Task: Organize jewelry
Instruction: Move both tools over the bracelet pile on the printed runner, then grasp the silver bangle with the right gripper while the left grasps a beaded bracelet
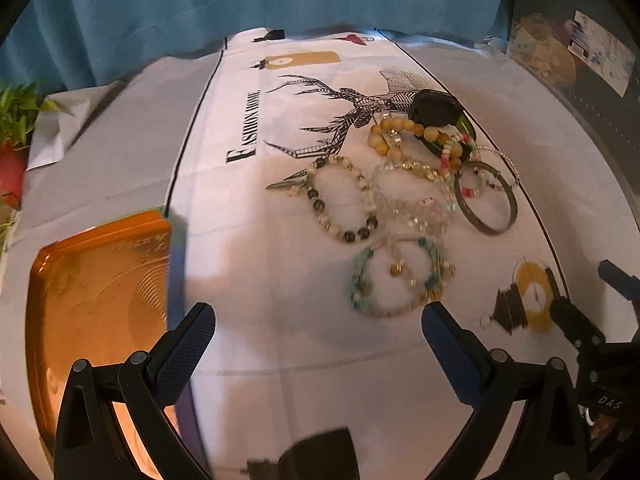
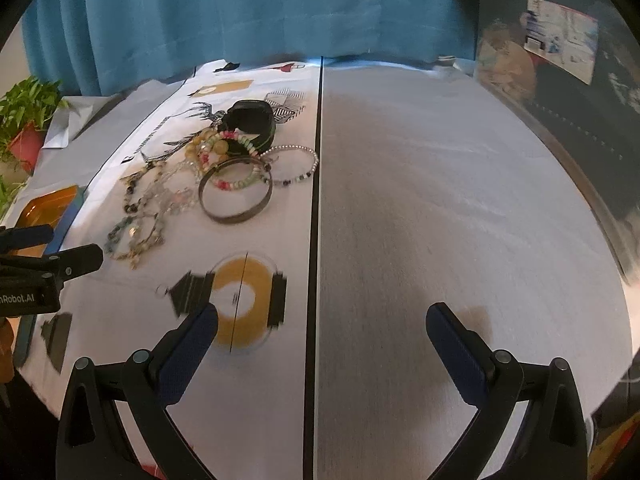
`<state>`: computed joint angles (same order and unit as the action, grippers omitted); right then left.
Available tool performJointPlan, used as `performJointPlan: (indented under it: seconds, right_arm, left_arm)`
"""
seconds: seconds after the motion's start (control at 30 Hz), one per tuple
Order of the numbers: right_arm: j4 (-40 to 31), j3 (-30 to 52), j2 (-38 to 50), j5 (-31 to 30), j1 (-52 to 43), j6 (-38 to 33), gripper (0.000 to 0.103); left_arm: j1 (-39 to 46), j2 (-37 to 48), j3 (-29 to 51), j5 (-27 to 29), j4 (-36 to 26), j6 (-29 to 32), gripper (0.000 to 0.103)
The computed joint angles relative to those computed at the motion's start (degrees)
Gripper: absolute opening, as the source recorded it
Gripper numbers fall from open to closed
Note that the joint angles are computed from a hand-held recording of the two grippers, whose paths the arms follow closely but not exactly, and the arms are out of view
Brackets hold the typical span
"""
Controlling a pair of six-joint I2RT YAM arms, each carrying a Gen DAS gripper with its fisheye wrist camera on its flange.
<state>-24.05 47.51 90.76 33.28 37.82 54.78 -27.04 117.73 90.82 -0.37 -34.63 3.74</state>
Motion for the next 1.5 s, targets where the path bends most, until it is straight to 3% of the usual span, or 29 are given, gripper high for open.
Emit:
performJointPlan:
  seconds: [0.3, 0.57, 0.73, 0.8, 1.0, 1.07, 1.13, 1.27, 1.37, 1.5]
  right_arm:
    - [5.72, 3.44, 4.17, -4.21, -4.46, -7.05, 0.103]
    - [6.11, 13.46, 12.18, -7.77, -10.95, -14.81, 0.103]
    - [7.86, 13.93, 13.88, -10.3, -12.29, -14.25, 0.103]
    - [9.86, 12.6, 13.54, -9.7, -12.02, -14.38, 0.103]
    - [4.4, 17.66, 16.67, -9.09, -12.48, -14.38, 0.103]
    - [2.31, 19.34, 17.7, -9.0, -12.58, -15.22, 0.103]
    - [4.46, 17.38, 16.62, -8.76, -12.46, -14.61, 0.103]
    - [5.12, 15.58, 15.34, -8.64, -11.68, -13.71, 0.103]
    - [12.94, 8.78, 10.4, -12.17, -11.49, -12.09, 0.103]
    - [11.89, 9.06, 10.78, -11.7, -9.39, -14.22, 0.103]
  left_arm:
    - [1.04, 5.24, 5.87, -0.89, -2.19, 0.81, 0.102]
    - [1.4, 8.95, 10.87, 1.32, -5.59, 1.99, 0.101]
    - [1.04, 6.77, 8.73, 4.57, -4.48, 4.28, 0.056]
    - [0.69, 6.33, 8.48, 5.08, -4.63, 4.9, 0.047]
    - [0.53, 6.07, 8.31, 5.1, -4.55, 4.62, 0.045]
    - [0.48, 5.91, 7.96, 5.07, -4.11, 4.78, 0.036]
    - [0.4, 5.71, 7.57, 5.53, -3.64, 5.56, 0.012]
    - [0.88, 6.39, 8.87, 7.16, -4.97, 5.16, 0.011]
    - [1.04, 6.06, 8.51, 7.53, -4.89, 5.09, 0.011]
    - [0.83, 5.2, 7.0, 7.08, -4.03, 5.94, 0.011]
